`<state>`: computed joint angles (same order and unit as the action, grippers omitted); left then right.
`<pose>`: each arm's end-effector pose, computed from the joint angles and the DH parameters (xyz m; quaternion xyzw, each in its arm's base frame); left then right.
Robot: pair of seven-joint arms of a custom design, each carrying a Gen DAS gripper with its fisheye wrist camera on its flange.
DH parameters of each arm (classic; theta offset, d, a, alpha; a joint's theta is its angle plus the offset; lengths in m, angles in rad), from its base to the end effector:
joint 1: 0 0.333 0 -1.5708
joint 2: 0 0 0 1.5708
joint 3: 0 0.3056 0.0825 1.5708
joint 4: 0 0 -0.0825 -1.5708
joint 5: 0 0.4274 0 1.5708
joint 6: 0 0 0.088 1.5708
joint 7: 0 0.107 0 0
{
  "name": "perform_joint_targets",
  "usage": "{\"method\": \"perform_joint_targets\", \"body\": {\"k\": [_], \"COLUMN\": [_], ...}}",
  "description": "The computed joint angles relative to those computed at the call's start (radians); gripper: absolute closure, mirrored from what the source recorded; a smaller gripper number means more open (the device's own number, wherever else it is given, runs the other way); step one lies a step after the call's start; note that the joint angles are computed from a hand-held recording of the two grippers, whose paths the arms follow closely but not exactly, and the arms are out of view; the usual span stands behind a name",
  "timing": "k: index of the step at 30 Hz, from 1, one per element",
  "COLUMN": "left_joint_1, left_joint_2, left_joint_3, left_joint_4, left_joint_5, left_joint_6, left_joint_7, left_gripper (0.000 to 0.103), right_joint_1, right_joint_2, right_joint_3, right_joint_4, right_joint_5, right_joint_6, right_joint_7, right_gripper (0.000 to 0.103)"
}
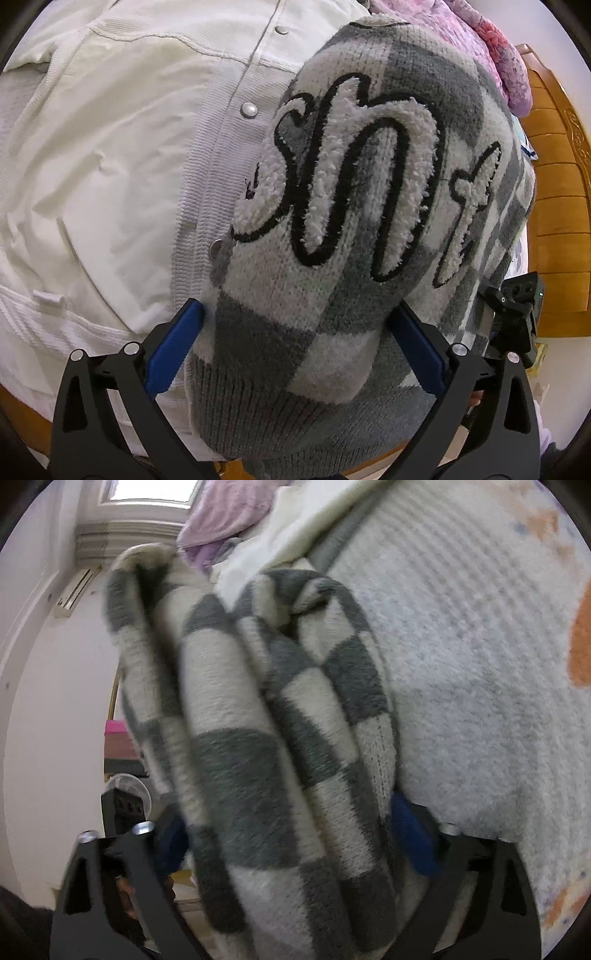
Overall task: Fold large clothes
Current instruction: 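Hold the folded cardigan with both grippers and lift it off the bed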
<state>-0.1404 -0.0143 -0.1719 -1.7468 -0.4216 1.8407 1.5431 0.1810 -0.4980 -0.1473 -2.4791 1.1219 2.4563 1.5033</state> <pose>0.5736 -0.2200 0.5622 0.6215 -0.7547 0.1604 0.1354 0.4791 0.0133 0.4884 -0.3861 0.7823 0.1845 0.4527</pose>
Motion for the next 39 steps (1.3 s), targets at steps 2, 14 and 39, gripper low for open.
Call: {"method": "perform_joint_targets", "body": {"k": [2,14,39], "left_joint_1": [0.001,0.013,-0.11], "left_joint_2": [0.004,0.069,0.185], "left_joint_3": [0.001,-0.006,-0.121], "left_joint_4": [0.003,0.078,0.217], "left_joint_5": [-0.003,-0.029,-0.014], "left_joint_6": [-0.008,-0.069,0.02], "left_joint_7": [0.012,0.03,-0.183], "left_gripper": [0.004,0.004,0.015], "right_joint_1": [-0.017,0.08,-0.167], "right_joint_2": [-0.024,0.048,-0.042], "right_joint_3": [0.039,-0.006,-0.048], "right_joint_4": [-0.005,0.035,0.22], "right_joint_5": [-0.068,-0.096,-0.609], "right_joint_6": [0.035,0.096,-0.349], "right_joint_7": [0.04,0.143,0.313], "right_gripper": [0.039,0.016,0.052]}}
